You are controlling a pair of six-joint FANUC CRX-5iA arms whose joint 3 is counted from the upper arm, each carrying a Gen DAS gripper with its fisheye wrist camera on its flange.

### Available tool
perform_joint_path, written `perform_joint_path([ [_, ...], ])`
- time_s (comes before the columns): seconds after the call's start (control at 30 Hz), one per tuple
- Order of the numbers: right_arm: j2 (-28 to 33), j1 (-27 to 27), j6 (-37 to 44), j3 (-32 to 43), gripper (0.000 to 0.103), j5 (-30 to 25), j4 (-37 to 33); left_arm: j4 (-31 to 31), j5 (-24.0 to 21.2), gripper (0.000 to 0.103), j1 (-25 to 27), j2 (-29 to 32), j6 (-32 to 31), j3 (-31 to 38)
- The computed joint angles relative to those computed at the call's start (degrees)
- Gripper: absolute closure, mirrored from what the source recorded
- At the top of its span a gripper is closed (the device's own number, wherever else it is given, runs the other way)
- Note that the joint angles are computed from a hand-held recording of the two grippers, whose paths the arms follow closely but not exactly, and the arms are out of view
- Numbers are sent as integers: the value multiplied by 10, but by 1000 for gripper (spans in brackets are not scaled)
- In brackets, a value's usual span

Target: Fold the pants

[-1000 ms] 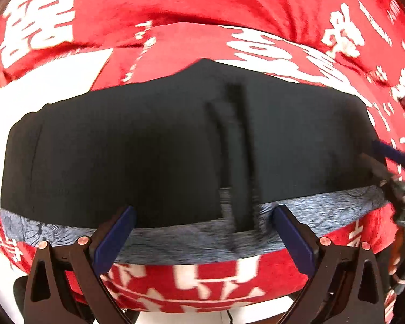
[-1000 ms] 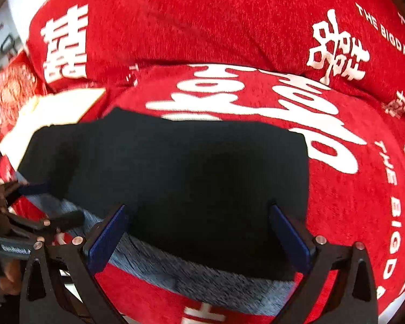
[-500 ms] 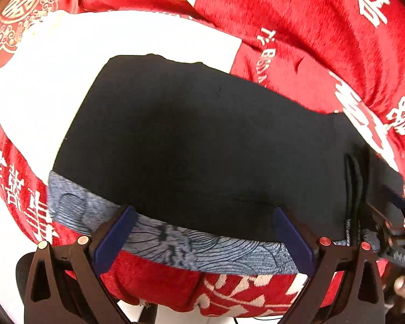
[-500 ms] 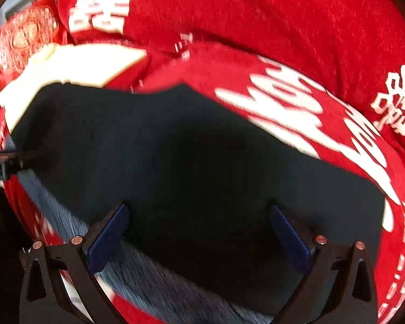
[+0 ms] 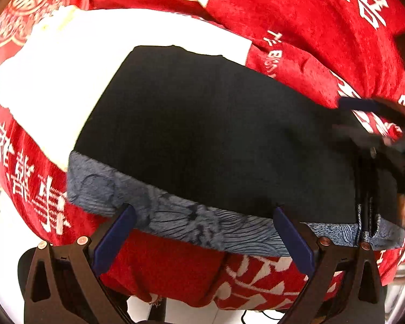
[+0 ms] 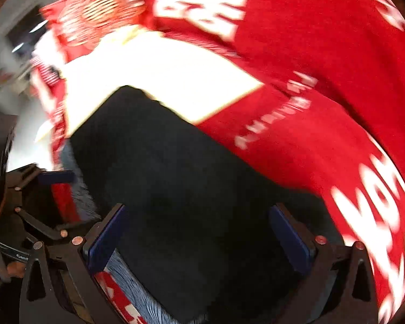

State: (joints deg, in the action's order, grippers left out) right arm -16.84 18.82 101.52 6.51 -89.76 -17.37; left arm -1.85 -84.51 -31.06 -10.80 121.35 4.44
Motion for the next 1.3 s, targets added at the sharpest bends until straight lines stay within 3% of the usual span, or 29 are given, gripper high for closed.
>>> perform_joint_path([
  [0.1,66,-16,72,57,0,-46,-47,30,12,1,28,-19,-12,-31],
  [0.2,160,-39,120,147,0,-136,-118,40,20,1,33,-24,-20,-39],
  [0.3,215,-19,158,189,0,-171,-127,56,26,1,45,-27,-38,-44],
  [0.37,261,-1,155,215,0,-233,-137,75,28,1,63,-43,-57,-54],
  [0.43,282,35,144,207,0,-259,-103,76,26,1,78,-55,-75,-54],
  [0.5,260,72,167,169,0,-229,-55,59,17,1,93,-68,-94,-48],
  [0.53,256,73,167,168,8,-228,-56,58,16,1,106,-76,-108,-49],
  [0.57,244,71,169,166,25,-224,-60,64,19,1,127,-87,-127,-54],
  [0.6,227,72,175,158,33,-212,-56,73,24,1,148,-96,-143,-63],
  [0.67,173,85,195,122,71,-161,-25,124,37,1,212,-116,-196,-93],
  [0.73,118,106,197,77,80,-104,7,199,53,1,277,-134,-264,-135],
  [0.87,20,150,202,9,84,-31,45,315,73,1,351,-156,-410,-193],
  [1.07,-59,145,231,-13,85,-7,30,418,92,1,347,-138,-588,-231],
  [1.13,-59,137,246,-7,85,-3,28,442,83,1,346,-131,-626,-238],
  [1.3,-57,156,235,-15,85,7,53,461,69,1,308,-83,-637,-225],
])
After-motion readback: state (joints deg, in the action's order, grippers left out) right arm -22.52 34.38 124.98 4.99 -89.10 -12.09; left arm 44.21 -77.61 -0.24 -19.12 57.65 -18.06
